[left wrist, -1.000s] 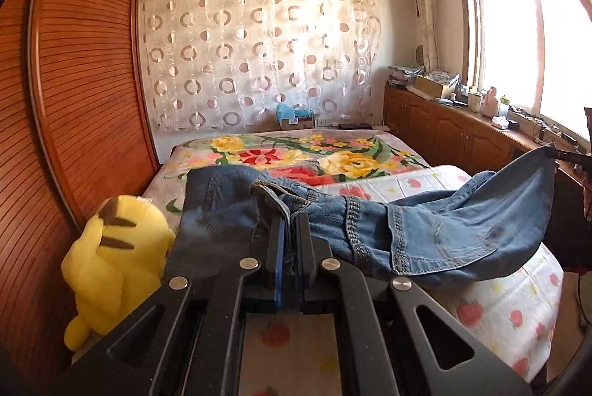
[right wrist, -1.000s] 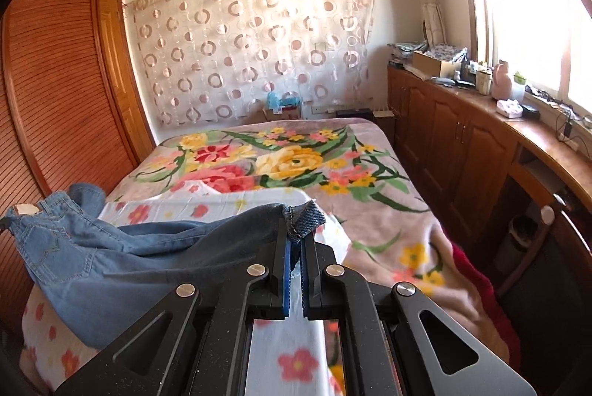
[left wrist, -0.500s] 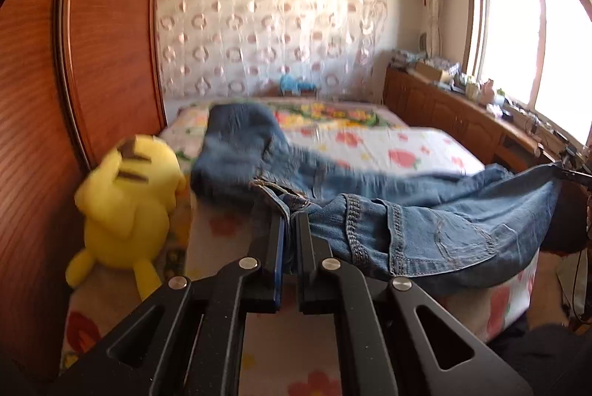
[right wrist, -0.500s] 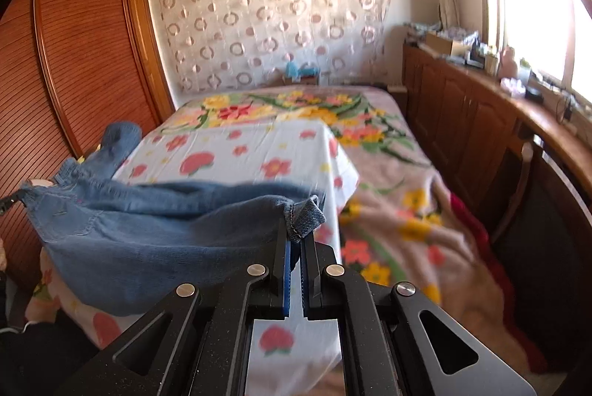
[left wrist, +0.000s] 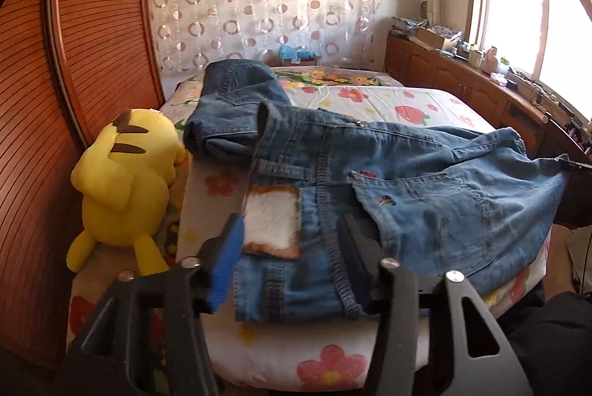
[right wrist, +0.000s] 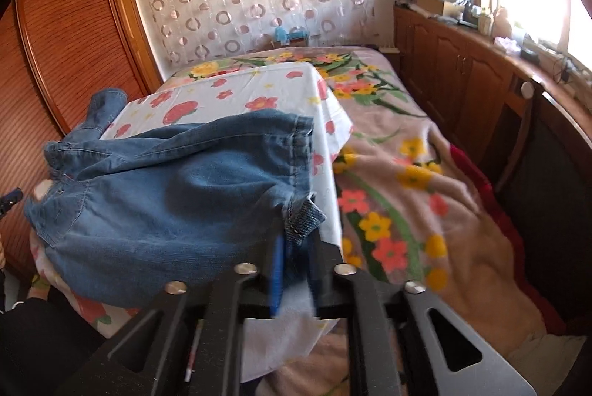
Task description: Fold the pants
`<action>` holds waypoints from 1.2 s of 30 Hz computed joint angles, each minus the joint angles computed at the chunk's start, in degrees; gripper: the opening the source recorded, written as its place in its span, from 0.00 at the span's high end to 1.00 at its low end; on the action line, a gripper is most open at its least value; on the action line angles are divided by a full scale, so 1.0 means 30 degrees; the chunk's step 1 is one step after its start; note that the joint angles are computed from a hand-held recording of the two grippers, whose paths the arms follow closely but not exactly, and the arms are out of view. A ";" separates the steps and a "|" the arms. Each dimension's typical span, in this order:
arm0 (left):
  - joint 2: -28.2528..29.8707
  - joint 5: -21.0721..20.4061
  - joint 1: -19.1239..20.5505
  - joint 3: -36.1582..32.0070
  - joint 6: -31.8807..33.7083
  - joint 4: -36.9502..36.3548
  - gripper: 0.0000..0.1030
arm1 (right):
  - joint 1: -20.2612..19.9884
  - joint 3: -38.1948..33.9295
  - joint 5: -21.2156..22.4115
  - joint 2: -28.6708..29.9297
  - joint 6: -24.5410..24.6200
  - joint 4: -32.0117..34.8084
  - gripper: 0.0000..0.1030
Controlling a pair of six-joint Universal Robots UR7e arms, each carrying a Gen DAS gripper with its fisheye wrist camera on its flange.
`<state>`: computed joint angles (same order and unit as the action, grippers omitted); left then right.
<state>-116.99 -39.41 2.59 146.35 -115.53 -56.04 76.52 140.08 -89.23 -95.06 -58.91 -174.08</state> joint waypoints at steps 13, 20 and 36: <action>0.1166 0.3886 0.4003 0.0420 0.5890 -0.6108 0.23 | 0.0572 0.0582 0.1371 0.1436 -0.0808 -0.2376 0.54; 0.1294 0.5833 0.5780 -0.0487 0.7584 -0.6436 0.23 | 0.1773 -0.1515 0.0440 0.5381 0.0324 -0.4045 0.48; 0.3135 0.6116 1.1188 0.0403 1.9992 -2.1426 0.66 | 0.3533 -0.5982 -0.3238 0.9465 0.2948 -0.2528 0.47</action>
<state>-107.59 -21.06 36.16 147.56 -55.55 -120.32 87.12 122.14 -98.94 -66.66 -50.07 -181.66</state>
